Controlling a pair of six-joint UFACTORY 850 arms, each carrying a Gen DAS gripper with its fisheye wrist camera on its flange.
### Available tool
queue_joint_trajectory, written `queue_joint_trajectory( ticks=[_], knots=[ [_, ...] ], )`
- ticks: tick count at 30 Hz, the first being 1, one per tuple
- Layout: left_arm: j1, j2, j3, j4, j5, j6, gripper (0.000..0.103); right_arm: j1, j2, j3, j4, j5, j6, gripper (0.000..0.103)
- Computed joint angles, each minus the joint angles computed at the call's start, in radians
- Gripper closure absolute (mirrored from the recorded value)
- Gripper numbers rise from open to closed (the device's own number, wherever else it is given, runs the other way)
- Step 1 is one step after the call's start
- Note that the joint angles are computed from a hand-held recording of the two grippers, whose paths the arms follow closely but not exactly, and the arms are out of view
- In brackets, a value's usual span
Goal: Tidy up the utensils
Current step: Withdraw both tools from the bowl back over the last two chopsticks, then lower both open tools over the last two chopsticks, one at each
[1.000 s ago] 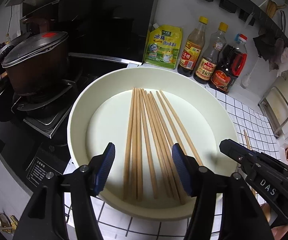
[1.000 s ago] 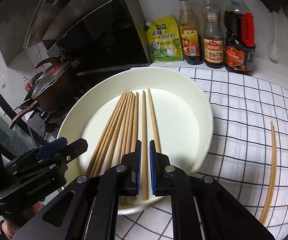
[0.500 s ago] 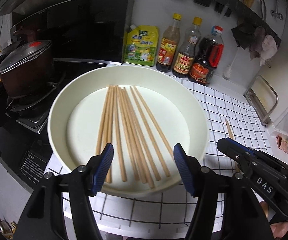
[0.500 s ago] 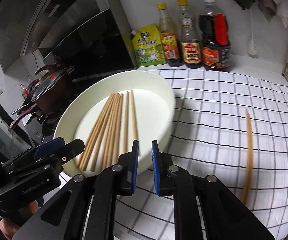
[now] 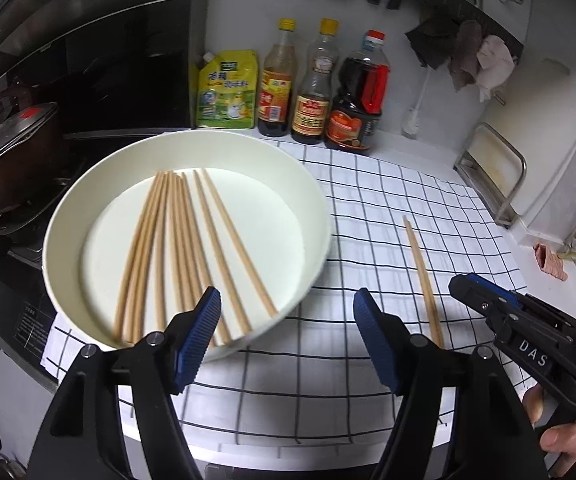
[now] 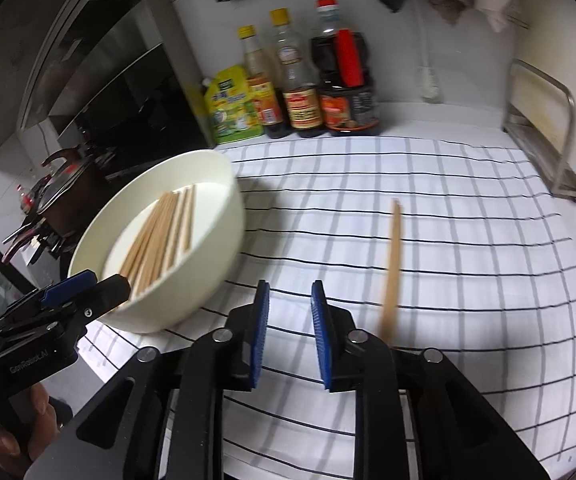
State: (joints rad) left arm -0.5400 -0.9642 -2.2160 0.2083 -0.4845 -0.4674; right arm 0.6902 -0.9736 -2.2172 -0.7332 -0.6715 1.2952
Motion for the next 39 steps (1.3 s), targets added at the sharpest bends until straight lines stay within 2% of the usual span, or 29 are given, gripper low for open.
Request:
queue_joint_trajectory(
  ticks=[6,11,15,21,24,34,37,38,39],
  knots=[
    [-0.029,-0.036,-0.046,-0.044,-0.018,0.052,0.035,-0.013,0.085,0.158,-0.086,-0.003,0.107,0.08],
    [-0.05,-0.066,-0.081,-0.026,-0.035,0.054,0.031,-0.026,0.084,0.185,-0.082,-0.047,0.102,0.079],
    [-0.056,-0.089,-0.109,-0.024,-0.054,0.049,0.03,-0.042,0.077,0.201,-0.037,-0.011,0.08,0.079],
    [-0.058,-0.114,-0.136,-0.033,-0.06,0.04,0.029,-0.056,0.021,0.138,0.053,-0.021,-0.02,0.079],
    [-0.059,-0.135,-0.165,-0.048,-0.075,0.053,0.029,-0.057,-0.013,0.09,0.079,-0.06,-0.062,0.079],
    [-0.061,-0.19,-0.243,-0.085,-0.117,0.087,0.029,-0.057,-0.056,0.027,0.096,-0.101,-0.12,0.079],
    [-0.061,-0.195,-0.251,-0.087,-0.121,0.089,0.029,-0.049,-0.084,-0.019,0.091,-0.151,-0.156,0.08],
    [-0.061,-0.2,-0.259,-0.086,-0.125,0.088,0.029,-0.049,-0.088,-0.025,0.09,-0.157,-0.159,0.083],
    [-0.062,-0.21,-0.277,-0.087,-0.134,0.089,0.029,-0.049,-0.088,-0.025,0.092,-0.159,-0.16,0.096]
  ],
)
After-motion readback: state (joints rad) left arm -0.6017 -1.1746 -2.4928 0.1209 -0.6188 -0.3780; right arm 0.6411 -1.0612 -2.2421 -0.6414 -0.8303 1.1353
